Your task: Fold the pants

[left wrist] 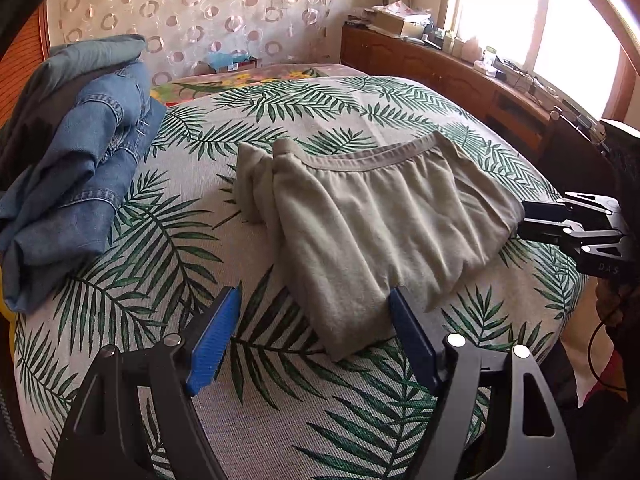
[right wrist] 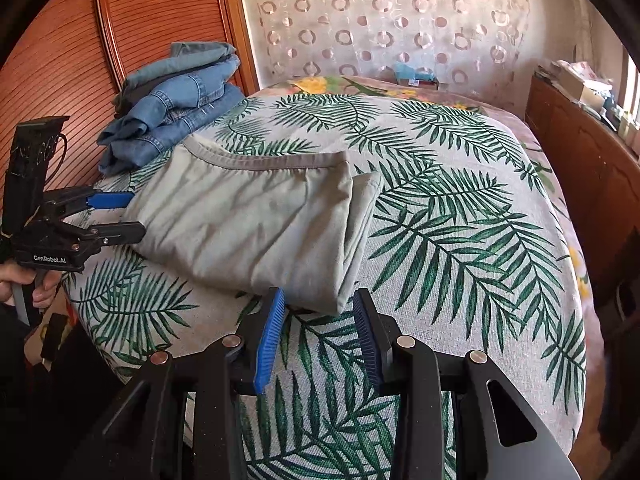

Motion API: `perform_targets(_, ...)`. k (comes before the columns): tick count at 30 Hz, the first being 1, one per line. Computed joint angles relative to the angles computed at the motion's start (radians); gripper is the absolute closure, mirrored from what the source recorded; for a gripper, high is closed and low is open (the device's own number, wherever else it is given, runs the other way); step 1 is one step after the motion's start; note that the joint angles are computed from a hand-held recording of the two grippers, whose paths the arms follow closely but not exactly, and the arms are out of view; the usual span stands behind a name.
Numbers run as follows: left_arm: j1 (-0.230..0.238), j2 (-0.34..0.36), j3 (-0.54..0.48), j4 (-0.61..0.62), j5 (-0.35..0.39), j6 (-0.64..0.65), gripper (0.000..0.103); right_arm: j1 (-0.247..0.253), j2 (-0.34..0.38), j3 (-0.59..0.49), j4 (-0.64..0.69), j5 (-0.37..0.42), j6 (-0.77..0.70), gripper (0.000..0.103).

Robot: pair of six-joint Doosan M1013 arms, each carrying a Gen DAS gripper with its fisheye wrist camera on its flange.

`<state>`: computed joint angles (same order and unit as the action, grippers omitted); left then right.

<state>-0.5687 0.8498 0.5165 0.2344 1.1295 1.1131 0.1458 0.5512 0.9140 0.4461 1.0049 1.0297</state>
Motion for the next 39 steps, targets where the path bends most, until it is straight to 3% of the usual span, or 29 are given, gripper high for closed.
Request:
perform_targets(1, 0.000, 0.001, -0.001, 0.003, 0.003, 0.000, 0.026, 0.000, 0.002, -0.002, -0.003, 0.003, 0.001, 0.066)
perform_targets(5, 0.002, -0.002, 0.010, -0.005, -0.007, -0.005, 0.025, -0.005, 0.009, -0.009, 0.009, 0.021, -0.008, 0.087)
perform_targets(10, 0.001, -0.007, 0.023, 0.000, -0.020, -0.007, 0.024, -0.006, 0.007, -0.006, 0.008, 0.009, -0.032, 0.099)
perform_targets(16, 0.002, -0.010, 0.032, -0.001, -0.031, -0.007, 0.024, -0.011, -0.009, 0.012, -0.019, -0.025, -0.024, 0.101)
perform_targets(27, 0.004, -0.017, 0.049, -0.008, -0.049, -0.027, 0.024, -0.012, -0.011, 0.004, -0.009, 0.001, -0.004, 0.101)
perform_targets(33, 0.002, -0.018, 0.052, -0.002, -0.053, -0.033, 0.023, -0.010, -0.024, 0.015, 0.005, -0.032, -0.003, 0.092)
perform_targets(35, 0.003, -0.018, 0.053, -0.004, -0.054, -0.034, 0.023, -0.005, -0.018, 0.009, 0.003, -0.036, 0.003, 0.075)
perform_targets(39, 0.002, -0.022, 0.062, 0.003, -0.066, -0.037, 0.023, 0.003, 0.000, -0.012, -0.018, -0.044, 0.041, 0.059)
